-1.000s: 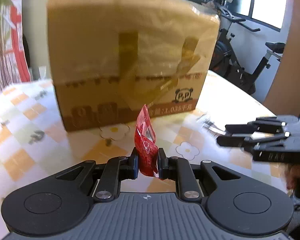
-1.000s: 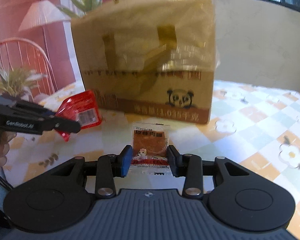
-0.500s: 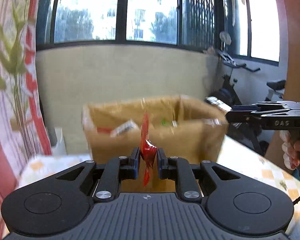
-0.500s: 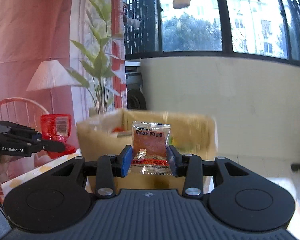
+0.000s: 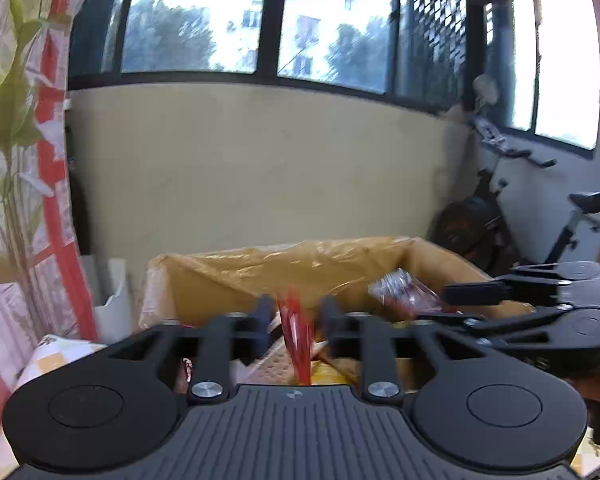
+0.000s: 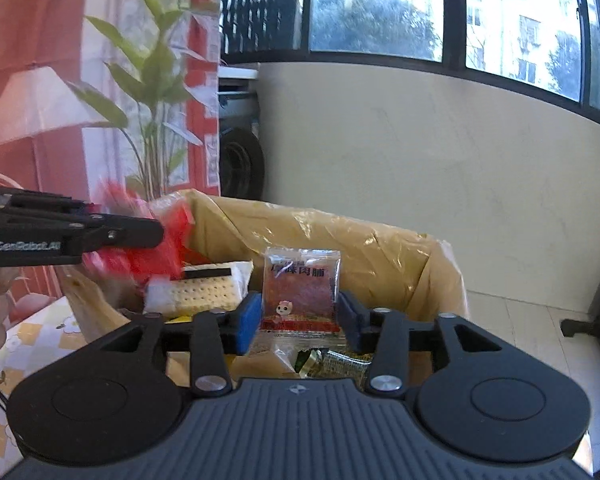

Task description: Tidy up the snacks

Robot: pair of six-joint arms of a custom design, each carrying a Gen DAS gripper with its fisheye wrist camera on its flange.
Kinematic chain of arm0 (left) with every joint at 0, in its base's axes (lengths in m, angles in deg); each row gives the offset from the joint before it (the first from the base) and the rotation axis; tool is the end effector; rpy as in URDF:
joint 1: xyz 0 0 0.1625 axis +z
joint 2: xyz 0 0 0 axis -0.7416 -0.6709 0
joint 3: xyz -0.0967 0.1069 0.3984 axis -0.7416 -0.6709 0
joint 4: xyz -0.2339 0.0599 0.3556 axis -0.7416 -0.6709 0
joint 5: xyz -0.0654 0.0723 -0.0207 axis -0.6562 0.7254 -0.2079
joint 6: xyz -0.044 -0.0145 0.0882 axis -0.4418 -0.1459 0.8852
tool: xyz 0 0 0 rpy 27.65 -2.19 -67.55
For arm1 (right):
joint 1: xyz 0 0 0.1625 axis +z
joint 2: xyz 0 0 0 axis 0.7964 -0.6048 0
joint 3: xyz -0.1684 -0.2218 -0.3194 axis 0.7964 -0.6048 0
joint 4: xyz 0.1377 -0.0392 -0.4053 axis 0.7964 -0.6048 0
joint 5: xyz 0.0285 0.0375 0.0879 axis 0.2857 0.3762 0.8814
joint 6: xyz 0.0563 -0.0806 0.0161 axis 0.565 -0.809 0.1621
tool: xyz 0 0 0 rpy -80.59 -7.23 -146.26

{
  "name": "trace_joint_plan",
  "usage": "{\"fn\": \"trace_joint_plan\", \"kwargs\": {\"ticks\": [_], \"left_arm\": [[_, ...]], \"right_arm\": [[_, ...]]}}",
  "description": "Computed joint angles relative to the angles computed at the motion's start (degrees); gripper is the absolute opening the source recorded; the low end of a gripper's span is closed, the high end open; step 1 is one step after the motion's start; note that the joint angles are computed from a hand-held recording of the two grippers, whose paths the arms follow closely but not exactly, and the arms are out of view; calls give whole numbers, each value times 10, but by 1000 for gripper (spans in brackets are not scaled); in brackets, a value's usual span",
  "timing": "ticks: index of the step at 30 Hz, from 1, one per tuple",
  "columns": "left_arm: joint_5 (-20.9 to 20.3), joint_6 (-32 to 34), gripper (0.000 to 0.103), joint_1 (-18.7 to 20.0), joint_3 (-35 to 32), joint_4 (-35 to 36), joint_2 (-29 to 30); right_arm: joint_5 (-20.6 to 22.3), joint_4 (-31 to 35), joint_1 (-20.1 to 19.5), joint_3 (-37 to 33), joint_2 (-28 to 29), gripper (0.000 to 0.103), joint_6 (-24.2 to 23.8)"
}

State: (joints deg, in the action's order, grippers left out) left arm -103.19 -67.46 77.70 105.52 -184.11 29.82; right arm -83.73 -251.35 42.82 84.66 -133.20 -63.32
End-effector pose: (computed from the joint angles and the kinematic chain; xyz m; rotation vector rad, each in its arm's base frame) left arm -0.3691 -0.4554 0.0522 0.8703 2.2318 -1.2501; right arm 0.1527 -0.4335 0.3102 0.8426 -2.2039 1.1412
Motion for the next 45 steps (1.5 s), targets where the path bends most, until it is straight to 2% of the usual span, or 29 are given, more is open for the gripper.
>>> {"fn": "trace_joint_plan", "kwargs": {"ticks": [1,3,5,7,13,14,17,19,21,23,28,30,34,37,45], "left_arm": [[12,-5,61,-2,-4,5,3],[20,2,71,-7,-1,-9,3],[24,-8,75,-14,7,1,-5],[36,-20,80,-21,13,17,-14],[63,-26,83,-51,28,48,-41],[72,-29,86,-59,32,50,-45],[109,-52,91,-86,39,68,-58],[133,-62,93,-105,44,77,-65],[163,-94,97,-126,51,107,-76],[187,-140,97,-147,62,152,-92],[257,-304,99,-194,90,322,-134],[258,-381,99,-211,101,409,-161],[233,-428,99,-231,116,450,-193],[236,-469,99,-244,120,515,-206],[233,-482,99,-270,137,532,-224]], "right_arm": [[-5,-4,2,-1,2,63,2],[-14,-6,7,-1,2,73,6],[-24,-7,14,-1,-3,76,8],[-30,-7,22,-1,-7,84,18],[-46,5,53,16,-54,91,70],[-51,2,61,20,-60,93,76],[-81,1,91,27,-76,96,99],[-119,-5,118,30,-82,98,114],[-148,-14,141,38,-91,99,120],[-155,-10,156,49,-108,101,128],[-172,0,194,76,-159,103,171],[-187,1,211,84,-174,103,182],[-250,-16,254,89,-175,103,190],[-298,-28,286,93,-165,103,188],[-323,-29,326,107,-167,103,201]]}}
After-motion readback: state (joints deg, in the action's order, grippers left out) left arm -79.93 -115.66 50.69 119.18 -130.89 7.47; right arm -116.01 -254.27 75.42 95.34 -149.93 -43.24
